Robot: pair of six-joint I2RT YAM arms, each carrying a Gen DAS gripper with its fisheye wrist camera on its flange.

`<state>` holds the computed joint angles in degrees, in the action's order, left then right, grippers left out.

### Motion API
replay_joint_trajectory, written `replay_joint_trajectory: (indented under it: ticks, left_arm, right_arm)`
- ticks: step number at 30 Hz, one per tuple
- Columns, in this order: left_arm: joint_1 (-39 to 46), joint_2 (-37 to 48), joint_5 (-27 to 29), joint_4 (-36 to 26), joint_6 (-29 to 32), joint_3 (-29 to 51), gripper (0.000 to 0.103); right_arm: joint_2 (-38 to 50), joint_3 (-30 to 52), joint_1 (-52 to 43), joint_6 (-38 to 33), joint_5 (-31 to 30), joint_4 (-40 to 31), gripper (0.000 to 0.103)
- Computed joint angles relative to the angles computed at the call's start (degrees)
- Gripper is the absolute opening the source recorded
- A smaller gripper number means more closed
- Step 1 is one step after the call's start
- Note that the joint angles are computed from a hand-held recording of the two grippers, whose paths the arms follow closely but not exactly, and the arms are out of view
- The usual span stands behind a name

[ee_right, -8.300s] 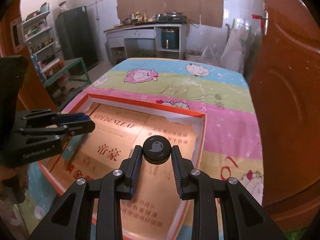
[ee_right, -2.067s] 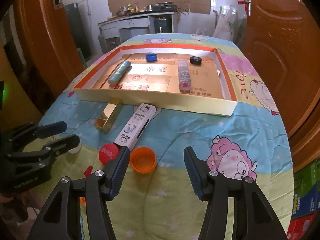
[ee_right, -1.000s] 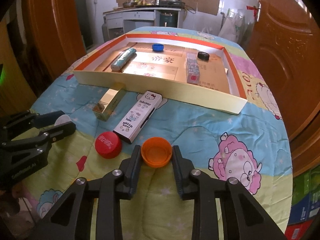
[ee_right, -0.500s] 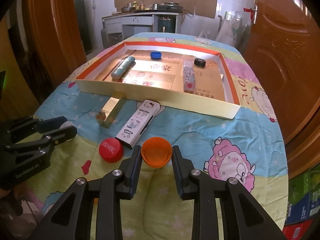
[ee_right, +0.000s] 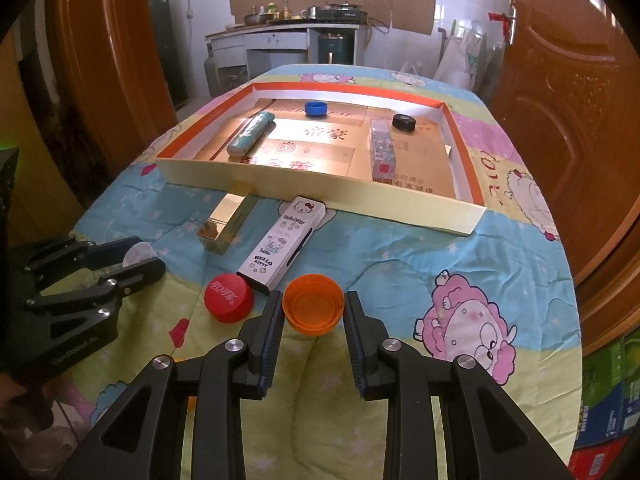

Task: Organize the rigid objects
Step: 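Carry the orange cap into the box with the right tool while the left tool carries the white cap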

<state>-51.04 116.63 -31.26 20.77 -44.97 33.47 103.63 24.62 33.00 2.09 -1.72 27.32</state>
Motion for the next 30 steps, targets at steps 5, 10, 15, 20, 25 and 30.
replay_joint_trajectory:
  ticks: [5, 10, 15, 20, 25, 30]
  left_arm:
    - [0.30, -0.18, 0.46, 4.10, 0.86, -2.18, 0.030]
    - [0.08, -0.23, 0.17, 6.21, 1.07, -3.37, 0.030]
    - [-0.30, -1.32, -0.75, 3.79, -0.14, -2.63, 0.030]
    - [-0.62, -4.08, -2.28, 0.24, 0.02, -1.78, 0.030]
    - [0.41, -6.77, -2.18, -1.19, 1.95, -0.92, 0.030]
    - [1.75, -8.60, -1.81, -1.50, 4.17, -0.24, 0.030]
  right_arm:
    - [0.40, 0.05, -0.01, 0.46, 0.21, 0.21, 0.031]
    - [0.64, -0.38, -0.18, 0.89, -0.14, 1.16, 0.031]
    - [0.84, -0.82, -1.22, 0.71, -1.21, 1.94, 0.031]
    - [-0.15, -1.01, -2.45, 0.66, -2.50, 1.78, 0.031]
    - [-2.15, -0.91, -3.23, 0.22, -3.48, 0.81, 0.031]
    - [-2.79, 0.15, -3.98, -0.07, -3.98, -0.21, 0.031]
